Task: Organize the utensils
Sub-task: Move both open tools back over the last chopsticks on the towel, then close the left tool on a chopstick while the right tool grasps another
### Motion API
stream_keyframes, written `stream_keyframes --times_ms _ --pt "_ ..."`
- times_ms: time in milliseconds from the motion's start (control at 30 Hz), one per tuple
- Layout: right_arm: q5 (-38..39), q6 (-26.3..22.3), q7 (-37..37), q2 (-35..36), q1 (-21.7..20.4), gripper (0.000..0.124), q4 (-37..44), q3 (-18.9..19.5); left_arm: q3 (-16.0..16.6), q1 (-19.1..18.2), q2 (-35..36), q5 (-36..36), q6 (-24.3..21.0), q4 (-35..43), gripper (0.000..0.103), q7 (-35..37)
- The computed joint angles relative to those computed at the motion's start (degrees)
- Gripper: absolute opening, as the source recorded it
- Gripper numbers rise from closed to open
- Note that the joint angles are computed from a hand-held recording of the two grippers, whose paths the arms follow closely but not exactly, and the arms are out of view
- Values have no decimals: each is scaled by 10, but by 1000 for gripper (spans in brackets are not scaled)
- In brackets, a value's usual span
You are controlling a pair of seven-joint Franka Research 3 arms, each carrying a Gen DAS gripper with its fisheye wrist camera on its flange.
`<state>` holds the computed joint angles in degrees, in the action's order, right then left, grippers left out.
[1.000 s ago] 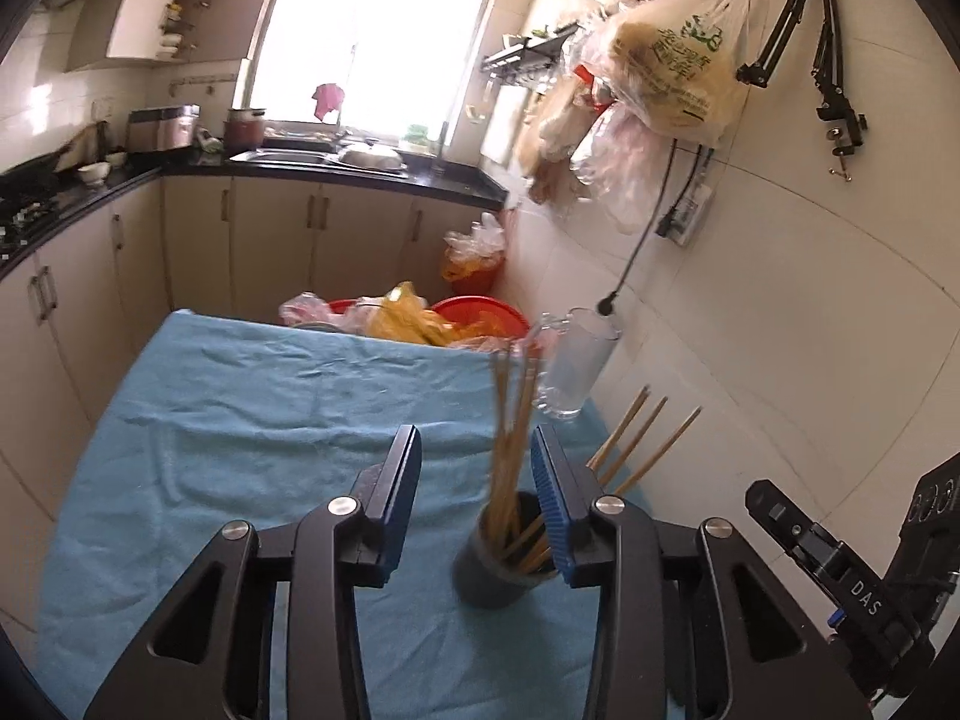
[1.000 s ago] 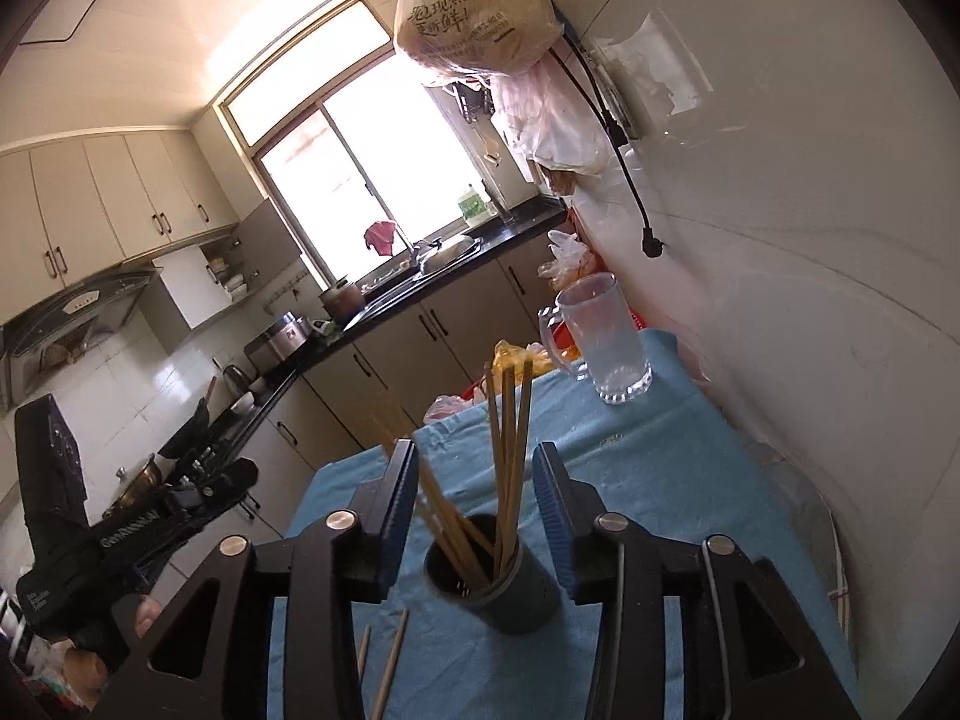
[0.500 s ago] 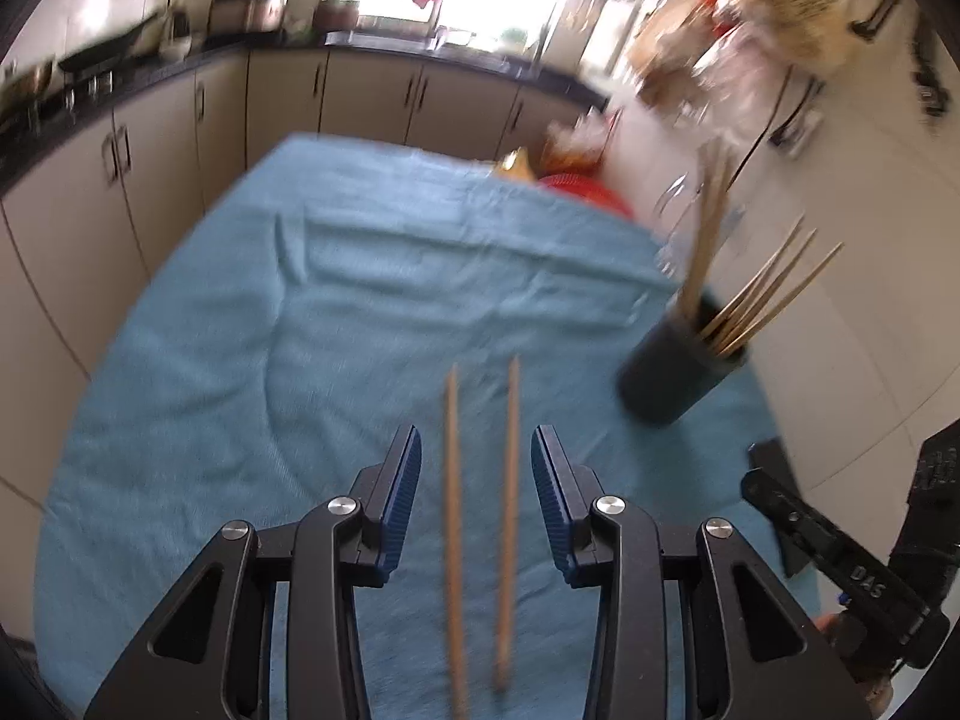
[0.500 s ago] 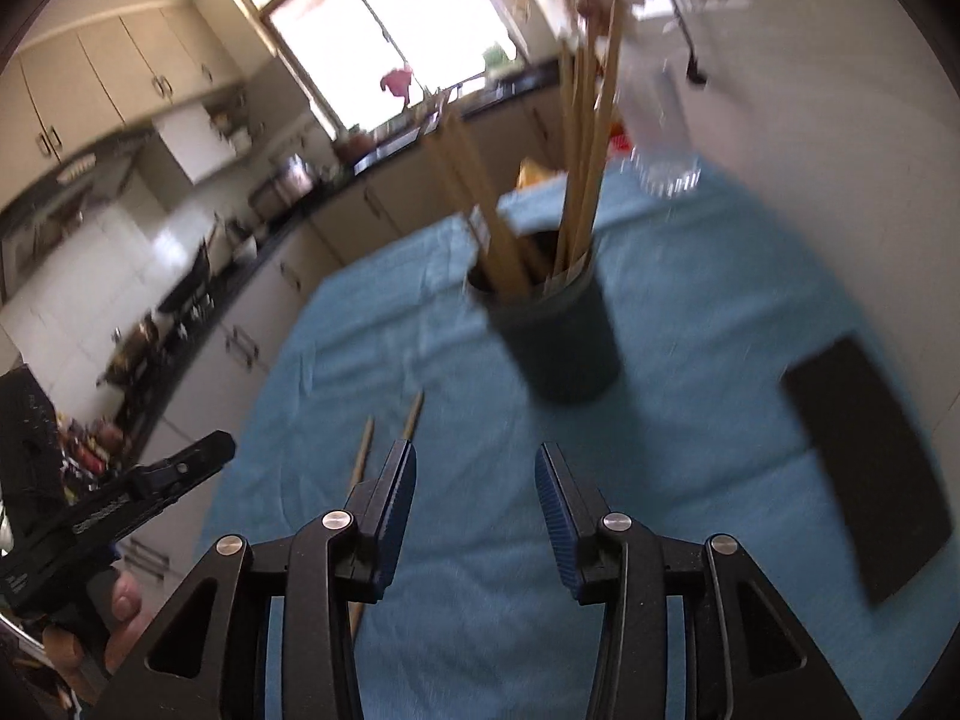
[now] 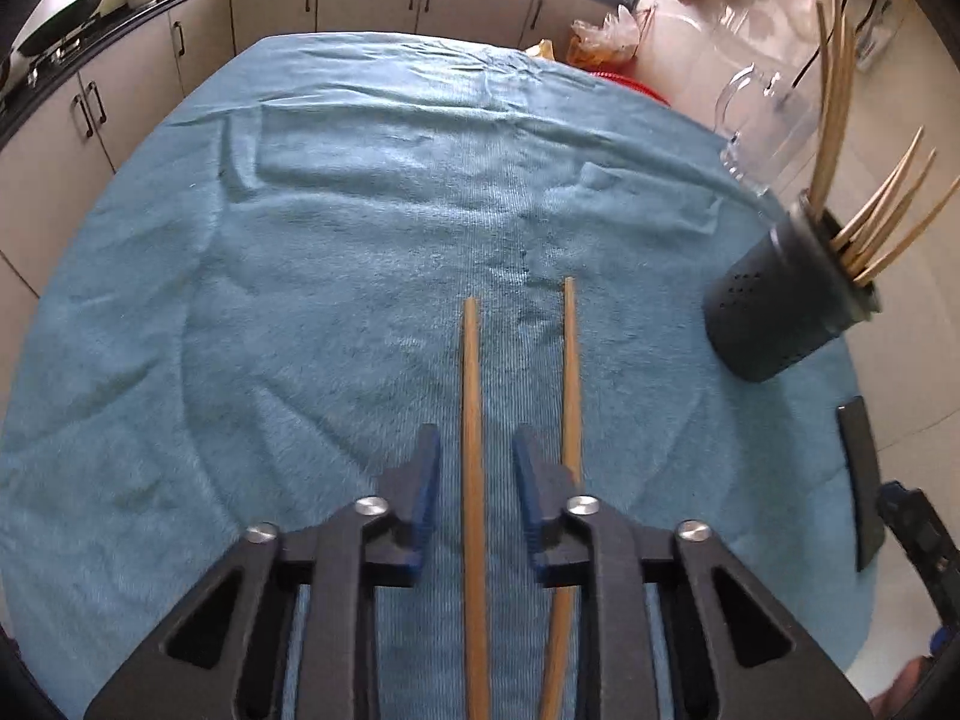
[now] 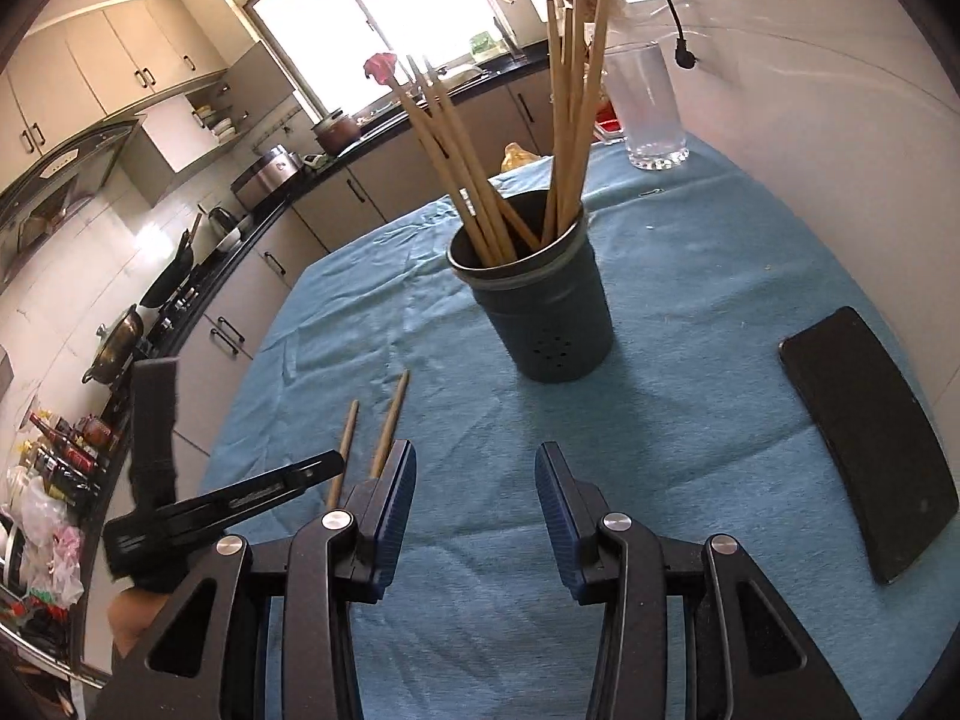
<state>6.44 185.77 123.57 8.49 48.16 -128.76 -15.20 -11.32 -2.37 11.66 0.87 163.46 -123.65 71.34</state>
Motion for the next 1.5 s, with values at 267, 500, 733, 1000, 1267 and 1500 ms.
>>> stream_keyframes --times_ms 267,500,733,1000,1267,1500 --pt "25 -31 -48 18 -107 45 37 114 28 -11 -4 77 -1 -6 6 -61" --pt "82 -139 -141 94 -202 45 162 230 27 25 -55 27 28 -77 6 -41" --pt "50 -295 -115 220 -169 26 357 203 17 40 -69 -60 52 -103 6 42" --pt "-31 -431 -40 328 -132 20 539 160 13 38 -67 -107 68 -107 6 95" --pt "-61 -424 -42 321 -129 7 529 169 -10 52 -67 -174 84 -108 6 155" --pt "-10 -273 -85 211 -157 6 361 199 8 19 -123 -223 124 -141 6 190"
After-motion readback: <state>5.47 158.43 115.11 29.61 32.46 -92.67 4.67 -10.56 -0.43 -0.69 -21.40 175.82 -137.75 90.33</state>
